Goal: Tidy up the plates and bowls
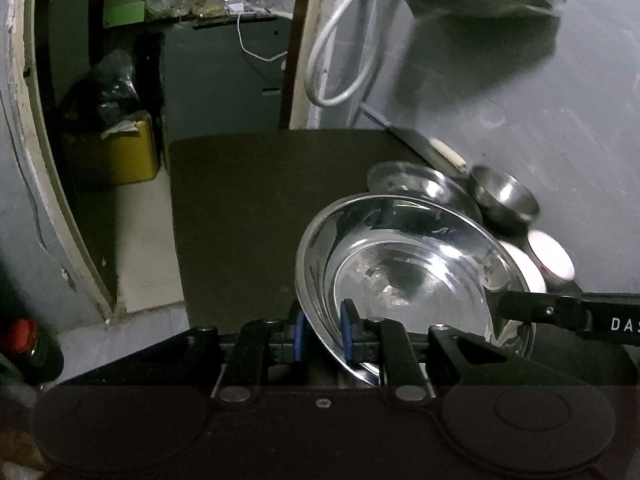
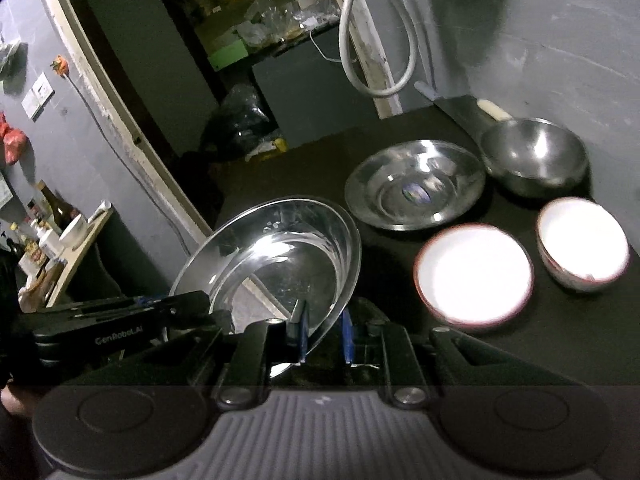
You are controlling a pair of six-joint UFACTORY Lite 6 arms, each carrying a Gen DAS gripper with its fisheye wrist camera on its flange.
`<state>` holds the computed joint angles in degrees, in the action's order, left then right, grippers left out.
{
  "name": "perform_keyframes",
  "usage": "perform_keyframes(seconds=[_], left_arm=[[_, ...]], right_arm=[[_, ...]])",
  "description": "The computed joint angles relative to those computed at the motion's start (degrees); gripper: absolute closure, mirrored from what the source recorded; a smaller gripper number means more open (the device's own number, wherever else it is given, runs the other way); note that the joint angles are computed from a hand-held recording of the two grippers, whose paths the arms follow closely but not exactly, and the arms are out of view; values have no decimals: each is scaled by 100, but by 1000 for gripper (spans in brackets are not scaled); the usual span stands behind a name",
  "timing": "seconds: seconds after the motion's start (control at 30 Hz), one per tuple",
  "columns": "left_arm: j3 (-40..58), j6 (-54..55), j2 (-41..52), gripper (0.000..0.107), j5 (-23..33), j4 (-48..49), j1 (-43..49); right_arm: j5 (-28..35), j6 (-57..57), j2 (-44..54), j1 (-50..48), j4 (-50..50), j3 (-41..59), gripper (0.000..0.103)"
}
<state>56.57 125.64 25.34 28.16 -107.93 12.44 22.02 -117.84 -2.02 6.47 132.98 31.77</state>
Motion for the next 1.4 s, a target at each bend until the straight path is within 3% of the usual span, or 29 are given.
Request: perform_keyframes(seconds=[0.33, 0.53, 0.9, 1.03, 1.2, 1.3, 1.4], left_arm=[[-1112, 728, -678, 87, -454, -576, -272], [-1362, 1693, -803, 87, -702, -1638, -586], [-1330, 1937, -779, 84, -1101, -1964, -859], [-1325, 1898, -750, 83, -1100, -1925, -853], [-1234, 1628, -651, 82, -1121, -1783, -828], [-1153, 1395, -603, 72, -1081, -1590, -735], [-1073, 1323, -585, 52, -989, -1552, -611]], right_arm=[[-357, 667, -1014, -12, -987, -957, 83], [-610, 856, -1020, 73, -1296, -949, 81], [-895, 817, -1023, 279, -1368, -907, 77], [-1103, 443, -1073, 493, -976, -911, 70], [-1097, 686, -1106, 527, -1206, -920, 59], [-1128, 746, -1069, 516, -1255, -902, 55], [-1030, 1009, -1052, 384, -1494, -935, 51]])
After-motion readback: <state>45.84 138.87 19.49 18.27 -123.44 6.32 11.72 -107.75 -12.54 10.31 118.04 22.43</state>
